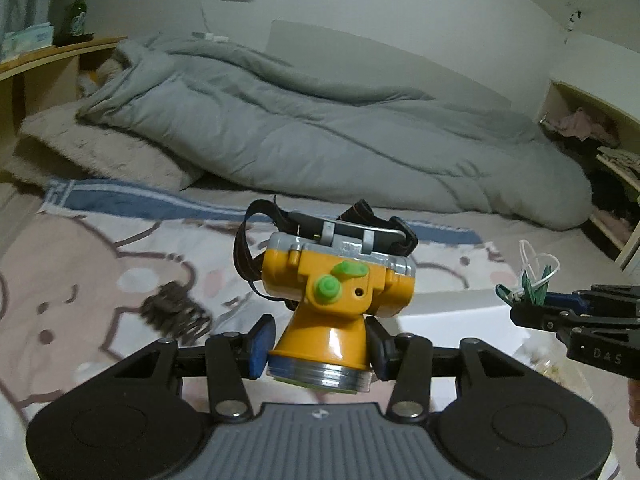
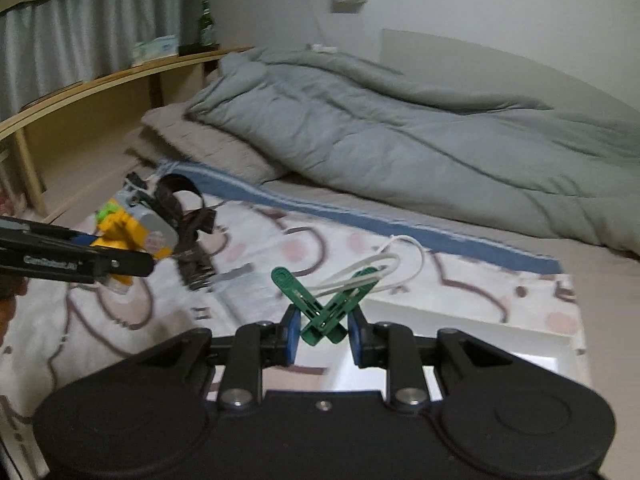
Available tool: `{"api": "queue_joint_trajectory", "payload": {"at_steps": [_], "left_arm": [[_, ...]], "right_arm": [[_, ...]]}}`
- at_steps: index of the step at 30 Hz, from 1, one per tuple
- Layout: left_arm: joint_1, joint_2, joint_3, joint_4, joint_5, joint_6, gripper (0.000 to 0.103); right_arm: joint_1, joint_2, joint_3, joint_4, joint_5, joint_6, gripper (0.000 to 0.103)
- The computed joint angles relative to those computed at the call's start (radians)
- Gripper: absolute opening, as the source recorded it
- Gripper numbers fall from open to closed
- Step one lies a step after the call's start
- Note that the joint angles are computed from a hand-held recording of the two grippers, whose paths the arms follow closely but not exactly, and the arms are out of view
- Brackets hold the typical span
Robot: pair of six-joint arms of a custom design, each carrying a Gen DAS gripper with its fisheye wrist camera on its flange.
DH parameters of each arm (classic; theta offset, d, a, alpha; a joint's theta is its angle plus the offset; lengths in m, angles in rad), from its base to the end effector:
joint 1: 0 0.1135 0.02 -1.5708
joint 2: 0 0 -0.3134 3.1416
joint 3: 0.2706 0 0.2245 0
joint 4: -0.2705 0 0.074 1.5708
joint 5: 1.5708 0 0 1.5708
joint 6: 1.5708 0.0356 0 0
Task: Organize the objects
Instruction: 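Lift the headlamp and clothespins and carry them over the white tray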
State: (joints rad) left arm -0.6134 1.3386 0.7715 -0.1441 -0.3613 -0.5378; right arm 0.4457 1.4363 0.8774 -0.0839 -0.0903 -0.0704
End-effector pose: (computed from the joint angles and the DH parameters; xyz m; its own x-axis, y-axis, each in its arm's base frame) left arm 0.2067 -0.1301 0.2829 -0.6220 -0.1481 -0.7689 0.0010 0.9818 -0.1900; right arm 0.2520 0.1240 0.2946 -0.5047 -0.3188 -0.8023 -0.5313 0.8472 -0.0024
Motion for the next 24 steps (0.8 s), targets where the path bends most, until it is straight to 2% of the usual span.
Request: {"api": "queue_joint_trajectory", "payload": {"at_steps": [9, 15, 24], "left_arm": [[-0.088, 0.243, 0.149, 0.119, 0.010, -0.022, 0.049], [-0.121, 0.424, 0.280, 0.193, 0.027, -0.007, 0.049], [-0.145, 0.674, 0.505, 0.153, 0.182, -0.062, 0.049]], "right_arm": [[-0.255, 0.037, -0.017, 0.071, -0.110, -0.111, 0.026], [-0.414, 0.087, -0.045, 0.155, -0.175, -0.122, 0.026], [-0.555, 0.178, -0.060, 0.209, -0.226, -0.169, 0.026]]}}
